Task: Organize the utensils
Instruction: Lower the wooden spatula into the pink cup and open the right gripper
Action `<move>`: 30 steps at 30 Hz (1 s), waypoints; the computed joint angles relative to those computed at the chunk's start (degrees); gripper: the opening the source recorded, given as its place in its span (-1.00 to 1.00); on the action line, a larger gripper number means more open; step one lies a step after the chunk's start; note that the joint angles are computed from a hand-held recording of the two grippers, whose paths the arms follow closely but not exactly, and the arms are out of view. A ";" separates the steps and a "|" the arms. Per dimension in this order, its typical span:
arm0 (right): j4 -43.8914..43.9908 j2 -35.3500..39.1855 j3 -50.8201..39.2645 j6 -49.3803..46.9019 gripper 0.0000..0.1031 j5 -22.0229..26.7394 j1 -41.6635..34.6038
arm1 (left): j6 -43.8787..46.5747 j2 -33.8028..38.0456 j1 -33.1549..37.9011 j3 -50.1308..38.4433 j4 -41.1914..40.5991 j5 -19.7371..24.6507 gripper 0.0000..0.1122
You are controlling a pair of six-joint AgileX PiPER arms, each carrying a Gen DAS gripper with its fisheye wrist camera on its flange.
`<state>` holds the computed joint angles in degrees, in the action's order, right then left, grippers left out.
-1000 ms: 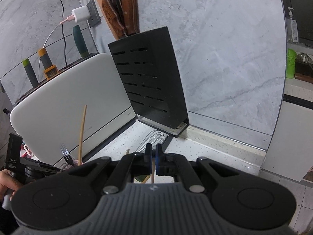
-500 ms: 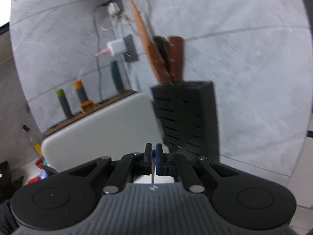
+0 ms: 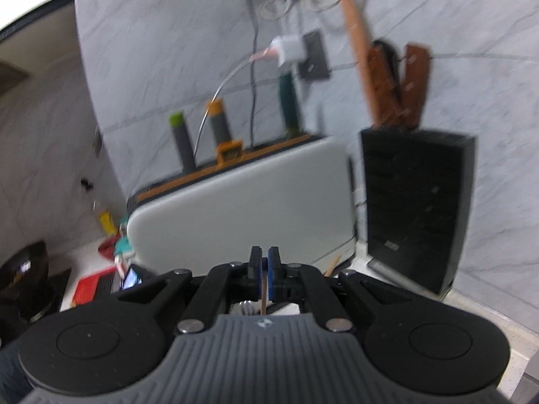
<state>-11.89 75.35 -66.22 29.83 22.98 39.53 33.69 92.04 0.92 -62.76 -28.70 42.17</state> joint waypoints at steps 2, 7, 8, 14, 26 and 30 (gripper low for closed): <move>0.08 1.84 -0.39 -0.21 -1.00 0.41 1.03 | -0.11 0.07 -0.14 0.02 0.16 -0.18 -0.79; -2.51 5.81 -1.27 1.52 -1.00 1.15 2.98 | -0.14 0.08 -0.21 0.06 0.19 -0.28 -0.79; -3.11 6.43 -1.34 2.05 -1.00 1.11 3.25 | -0.11 0.02 -0.22 0.14 0.18 -0.31 -0.79; 2.21 11.08 -1.76 -1.73 -1.00 -1.05 1.71 | -0.19 0.01 -0.23 0.12 0.23 -0.28 -0.79; 13.61 17.15 -5.09 -8.91 -1.00 -3.91 -1.17 | -2.70 -0.23 -1.77 0.57 2.65 -1.66 -0.82; 9.89 20.71 -9.62 -5.73 -1.00 -1.28 -1.01 | -3.29 -0.35 -2.17 0.69 3.21 -1.95 -0.82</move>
<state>-2.00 96.06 -75.83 24.09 21.71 38.53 30.40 91.69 -1.25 -62.07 -25.49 40.22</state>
